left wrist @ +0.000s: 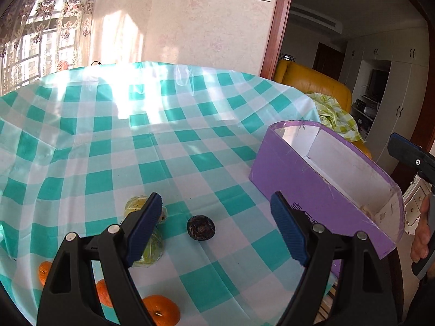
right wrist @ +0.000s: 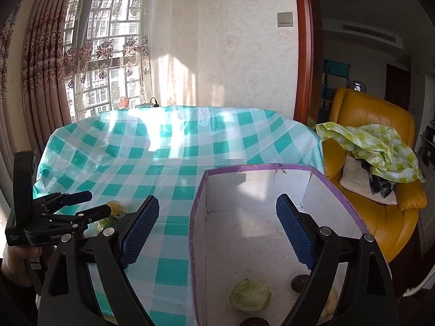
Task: Organize fruits
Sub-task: 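Move both open tools back over the fruits on the table, then close the right tool on a dark round dried fruit while the left approaches the wrapped yellow fruit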
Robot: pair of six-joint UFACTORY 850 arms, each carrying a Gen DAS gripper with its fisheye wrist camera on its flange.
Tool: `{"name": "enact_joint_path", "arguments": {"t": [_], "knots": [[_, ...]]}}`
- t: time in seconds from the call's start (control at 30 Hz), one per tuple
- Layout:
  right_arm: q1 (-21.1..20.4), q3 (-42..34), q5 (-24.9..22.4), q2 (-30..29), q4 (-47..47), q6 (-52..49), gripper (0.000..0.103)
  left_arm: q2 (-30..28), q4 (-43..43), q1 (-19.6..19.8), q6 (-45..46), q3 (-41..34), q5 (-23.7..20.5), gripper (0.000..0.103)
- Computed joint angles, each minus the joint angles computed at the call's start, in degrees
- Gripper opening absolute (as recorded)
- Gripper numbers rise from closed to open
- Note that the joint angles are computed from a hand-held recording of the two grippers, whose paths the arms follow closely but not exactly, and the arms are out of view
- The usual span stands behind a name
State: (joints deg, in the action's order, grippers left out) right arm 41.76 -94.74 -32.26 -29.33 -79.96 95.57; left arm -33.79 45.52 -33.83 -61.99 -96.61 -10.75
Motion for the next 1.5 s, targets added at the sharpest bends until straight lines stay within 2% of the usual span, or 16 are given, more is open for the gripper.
{"name": "enact_joint_path", "arguments": {"t": [0.13,0.2,0.43,0.53,0.73,1.1,1.27,1.37,1.5], "knots": [[0.47,-1.85,0.61,-1.25,1.66,-2.61,0.085,-0.57,-9.59,1.57,8.32,-0.15,-2.75,0.082],[0.82,-2.87,0.93,-1.94,2.41,-3.87,0.085,-1.24,-17.38,2.38,15.99,-0.82,-4.56,0.082],[1.59,-7.14,1.85,-4.97,6.55,-9.7,0.085,-3.74,-28.45,4.36,27.24,-2.4,-9.34,0.082],[1.73,-8.81,2.58,-6.26,9.0,-12.47,0.085,-4.81,-32.98,5.17,31.62,-2.91,-10.1,0.082],[1.86,-13.45,3.55,-9.82,17.24,-20.78,0.085,-7.05,-31.94,5.31,32.47,-5.03,-13.27,0.082],[0.77,-24.01,3.69,-18.15,40.45,-40.24,0.085,-9.88,-28.94,4.76,32.44,-8.94,-17.45,0.068],[0.61,-28.89,1.51,-21.97,46.71,-46.54,0.086,-10.41,-29.28,4.98,32.75,-9.54,-17.6,0.064],[1.16,-32.56,-1.03,-24.49,45.57,-47.94,0.087,-10.31,-30.29,5.16,33.54,-9.21,-16.97,0.063],[1.24,-37.72,-2.91,-27.86,48.92,-52.21,0.087,-10.23,-30.2,5.18,33.48,-9.02,-16.8,0.063]]}}
